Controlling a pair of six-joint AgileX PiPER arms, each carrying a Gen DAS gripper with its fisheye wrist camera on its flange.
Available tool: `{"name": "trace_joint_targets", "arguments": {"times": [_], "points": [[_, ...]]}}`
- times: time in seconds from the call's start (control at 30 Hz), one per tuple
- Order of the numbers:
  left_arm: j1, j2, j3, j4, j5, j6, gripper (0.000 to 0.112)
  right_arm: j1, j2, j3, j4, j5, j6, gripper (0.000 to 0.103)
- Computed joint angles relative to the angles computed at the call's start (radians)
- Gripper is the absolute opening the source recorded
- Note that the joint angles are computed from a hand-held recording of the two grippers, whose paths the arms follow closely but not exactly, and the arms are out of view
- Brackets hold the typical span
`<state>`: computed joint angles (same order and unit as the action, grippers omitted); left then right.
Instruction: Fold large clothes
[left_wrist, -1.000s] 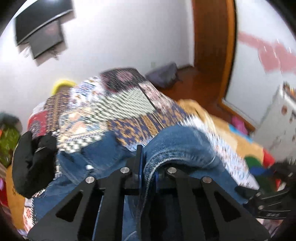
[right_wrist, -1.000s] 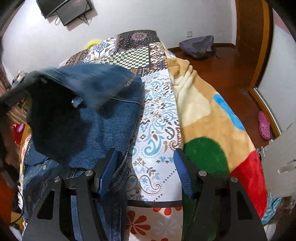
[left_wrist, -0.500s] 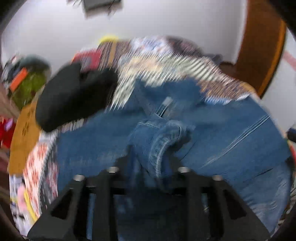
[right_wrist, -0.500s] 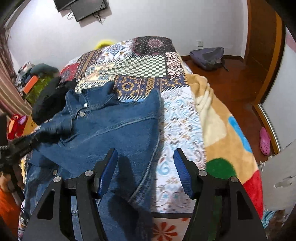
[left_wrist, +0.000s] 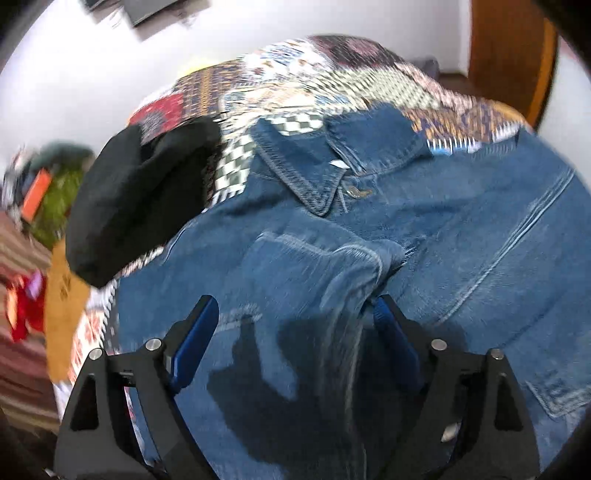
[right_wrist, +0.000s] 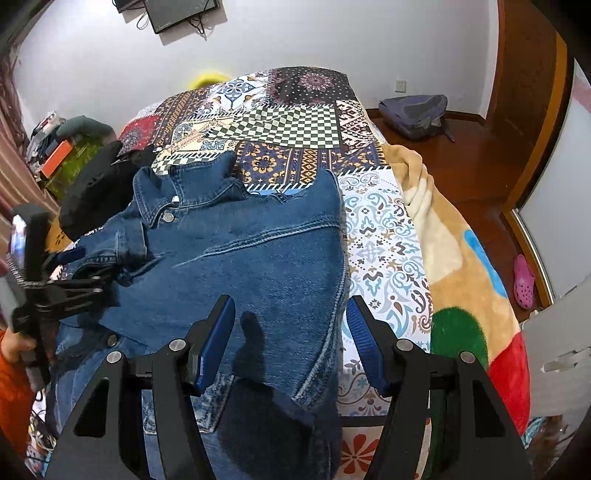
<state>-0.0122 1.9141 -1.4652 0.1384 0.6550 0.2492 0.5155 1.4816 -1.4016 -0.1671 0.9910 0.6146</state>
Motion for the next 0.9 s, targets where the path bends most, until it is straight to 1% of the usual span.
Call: {"name": "trace_joint_targets", "arguments": {"times": [0.07,0.1,0.13,0.17,0.23,0.3,0.33,0.4,0.47,0.53,0.57,0.6,0.67,0.77,0.83,0.9], "points": [[-0.015,0.024,-0.008,0.061,-0.018,0.002,0.084,0.0,0.005,-0.003,0.008,0.001,-0.005,0.059],[-0.01,0.028,-0.011,0.061,-0.024,0.02,0.083,0.002,0.006,-0.003,0.008,0.002,-0.007,0.059],[0.008,0.025,-0.018,0.021,-0.016,0.06,0.079,0.008,0.008,-0.004,-0.001,0.006,-0.004,0.059],[0.033,0.018,-0.025,-0.03,-0.003,0.1,0.078,0.016,0.012,-0.005,-0.018,0.011,0.004,0.059],[0.08,-0.009,-0.02,-0.087,-0.003,0.133,0.078,0.031,0.023,-0.008,-0.062,0.03,0.02,0.059],[0.149,-0.03,-0.026,-0.184,0.012,0.196,0.078,0.033,0.036,-0.007,-0.079,0.04,0.026,0.059],[0.208,-0.028,-0.051,-0.275,0.065,0.253,0.078,0.028,0.042,-0.005,-0.071,0.039,0.022,0.059],[0.29,0.0,-0.109,-0.401,0.194,0.326,0.078,0.019,0.044,0.008,-0.05,0.027,0.019,0.059],[0.385,0.058,-0.179,-0.525,0.376,0.373,0.075,0.016,0.043,0.02,-0.037,0.012,0.025,0.059],[0.434,0.089,-0.187,-0.576,0.455,0.37,0.074,0.019,0.04,0.027,-0.038,0.005,0.037,0.059],[0.457,0.095,-0.174,-0.591,0.463,0.363,0.074,0.02,0.039,0.028,-0.038,0.002,0.043,0.059],[0.47,0.093,-0.154,-0.603,0.455,0.36,0.074,0.022,0.038,0.028,-0.037,0.001,0.049,0.059],[0.502,0.077,-0.102,-0.634,0.423,0.361,0.074,0.026,0.04,0.025,-0.036,0.005,0.052,0.059],[0.549,0.076,-0.074,-0.728,0.441,0.408,0.074,0.038,0.049,0.013,-0.05,0.022,0.051,0.059],[0.565,0.086,-0.082,-0.774,0.475,0.428,0.073,0.044,0.053,0.004,-0.059,0.033,0.056,0.059],[0.561,0.081,-0.082,-0.787,0.466,0.428,0.068,0.048,0.055,-0.003,-0.066,0.04,0.061,0.059]]}}
